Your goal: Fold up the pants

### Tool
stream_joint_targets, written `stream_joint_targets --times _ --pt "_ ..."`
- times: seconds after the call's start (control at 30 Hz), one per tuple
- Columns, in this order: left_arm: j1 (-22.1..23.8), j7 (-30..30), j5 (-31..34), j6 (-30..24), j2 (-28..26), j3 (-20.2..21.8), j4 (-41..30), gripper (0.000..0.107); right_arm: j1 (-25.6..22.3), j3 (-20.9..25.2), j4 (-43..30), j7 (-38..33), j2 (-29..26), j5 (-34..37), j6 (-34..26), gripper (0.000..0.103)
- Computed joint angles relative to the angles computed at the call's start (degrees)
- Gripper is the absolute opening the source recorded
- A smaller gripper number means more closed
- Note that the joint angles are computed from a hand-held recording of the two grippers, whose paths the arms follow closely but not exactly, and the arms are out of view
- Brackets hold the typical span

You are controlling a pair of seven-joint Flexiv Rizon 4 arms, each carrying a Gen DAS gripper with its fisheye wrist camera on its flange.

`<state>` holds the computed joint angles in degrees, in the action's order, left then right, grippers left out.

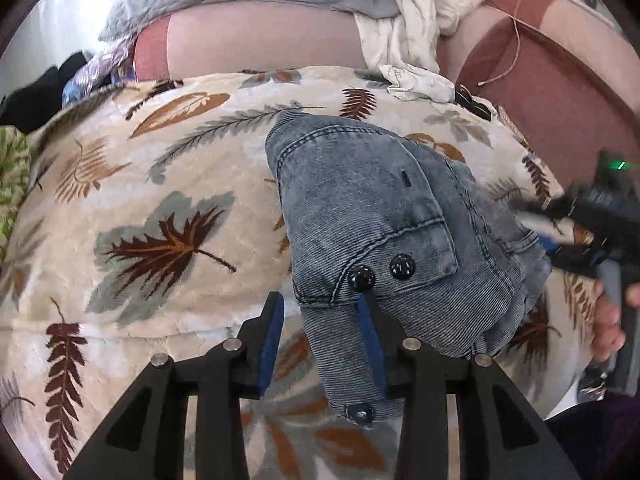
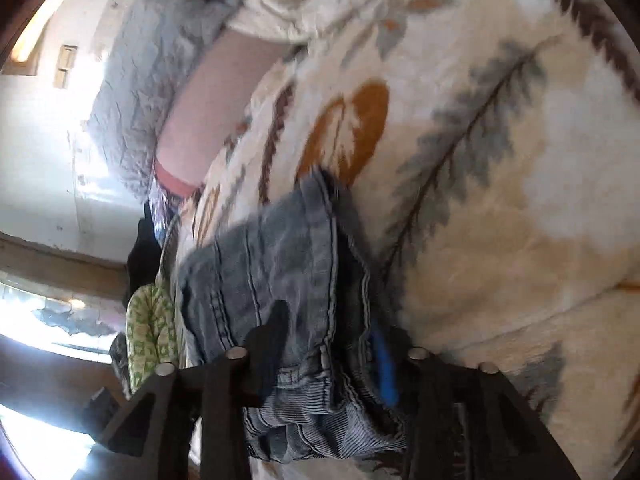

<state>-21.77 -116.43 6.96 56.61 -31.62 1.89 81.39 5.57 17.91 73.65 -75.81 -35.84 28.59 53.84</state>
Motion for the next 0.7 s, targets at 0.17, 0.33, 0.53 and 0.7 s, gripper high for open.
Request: stream_joint_targets --times 0.17,0.33,0.53,0.7 --pt "-1.6 -1.1 3.1 -3.6 -0.8 1.5 -1.8 0.04 2.8 -0.9 3.2 -0.7 1.8 -3.7 10.7 0.06" --pt "-2.8 -3.1 6.2 -5.5 -0.9 2.5 -3.2 0.041 4.9 0.2 1.2 -1.7 0.5 -6.8 11.5 0.061" --pt "-5.9 -7.6 14.2 -8.9 -0.2 5.2 -6.4 0.046 5.6 1.7 -0.3 -3.1 -0.7 -8.2 10.2 0.061" --pt "-6.5 -10.3 19.4 -9.8 0.2 5.7 -8.5 0.049 6.4 1.6 -1.2 -2.8 -1.5 -8.4 9.8 0.063"
